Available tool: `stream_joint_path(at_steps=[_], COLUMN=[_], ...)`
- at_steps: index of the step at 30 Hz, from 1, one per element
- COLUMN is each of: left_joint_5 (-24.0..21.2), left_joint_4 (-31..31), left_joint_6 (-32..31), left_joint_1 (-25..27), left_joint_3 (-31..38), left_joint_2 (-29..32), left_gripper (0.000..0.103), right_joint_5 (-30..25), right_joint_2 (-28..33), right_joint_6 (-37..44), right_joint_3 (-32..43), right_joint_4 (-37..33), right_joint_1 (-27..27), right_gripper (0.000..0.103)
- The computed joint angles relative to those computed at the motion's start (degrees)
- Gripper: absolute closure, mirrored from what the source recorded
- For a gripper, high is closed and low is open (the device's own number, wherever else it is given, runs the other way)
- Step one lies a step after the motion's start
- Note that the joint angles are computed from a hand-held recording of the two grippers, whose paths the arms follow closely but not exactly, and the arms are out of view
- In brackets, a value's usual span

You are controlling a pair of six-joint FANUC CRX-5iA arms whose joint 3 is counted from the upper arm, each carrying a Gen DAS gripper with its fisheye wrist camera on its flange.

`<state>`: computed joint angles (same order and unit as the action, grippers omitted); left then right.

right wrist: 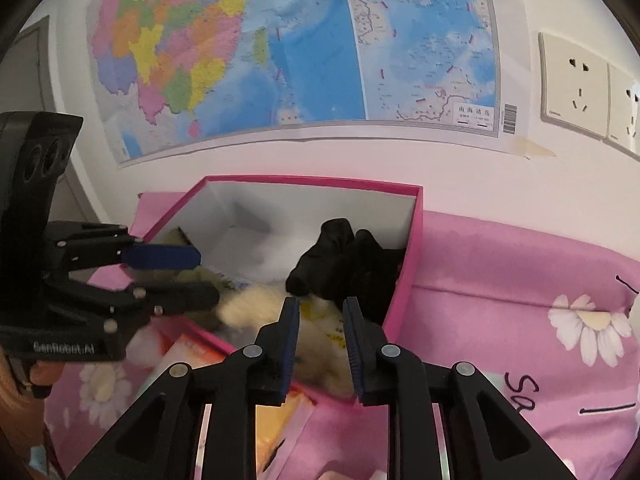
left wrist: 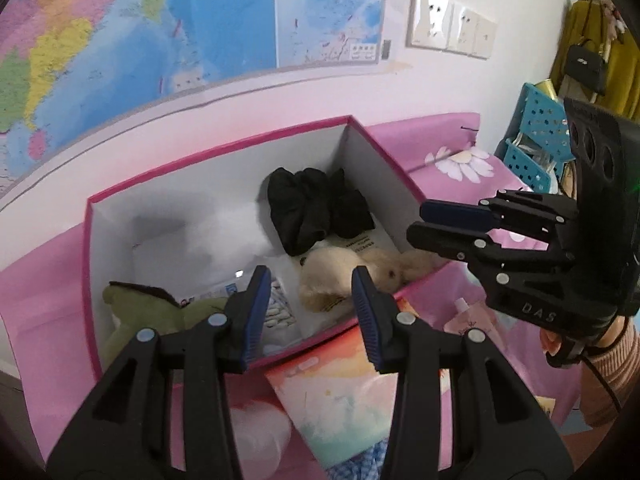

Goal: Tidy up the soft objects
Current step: 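Carry the teddy bear into the pink box and open the left gripper, then move the left gripper to the blue gingham scrunchie and grasp it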

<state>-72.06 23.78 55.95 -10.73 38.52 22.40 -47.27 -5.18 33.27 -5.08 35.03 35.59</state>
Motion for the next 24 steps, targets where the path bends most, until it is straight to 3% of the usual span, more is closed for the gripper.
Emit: stream_joint_path(at_steps=[5,10,15,24], left_joint_5=[4.3,6.6,6.1,3.9], left_joint_4=[3.7,11.5,15.2,16.3], left_joint_6=[-4.7,-11.7,-15.7,-16.3], left_joint_1=[1.3,4.0,6.0,8.6], left_joint_3=[-8.5,-18.6,-24.6,-32.2], left_joint_2=[-5.7,-12.2,-16.2,-20.4], left_gripper=[0.059,0.059,0.058,0.058], right_joint_5=[0.9,2.2,2.6,3.2], right_joint_2=[-3.5,-6.8,-9.4,-11.7], right_joint_6=[-1.9,-1.7,-0.6,-0.2], right_joint_3=[-3.2,-5.2,-7.0,-9.3], right_joint_4=[2.1,0.4,-2.7,-8.4], right_joint_1=[1.5,3.4,6.3,9.9], right_gripper=[0.073,0.069,0.066,0.066])
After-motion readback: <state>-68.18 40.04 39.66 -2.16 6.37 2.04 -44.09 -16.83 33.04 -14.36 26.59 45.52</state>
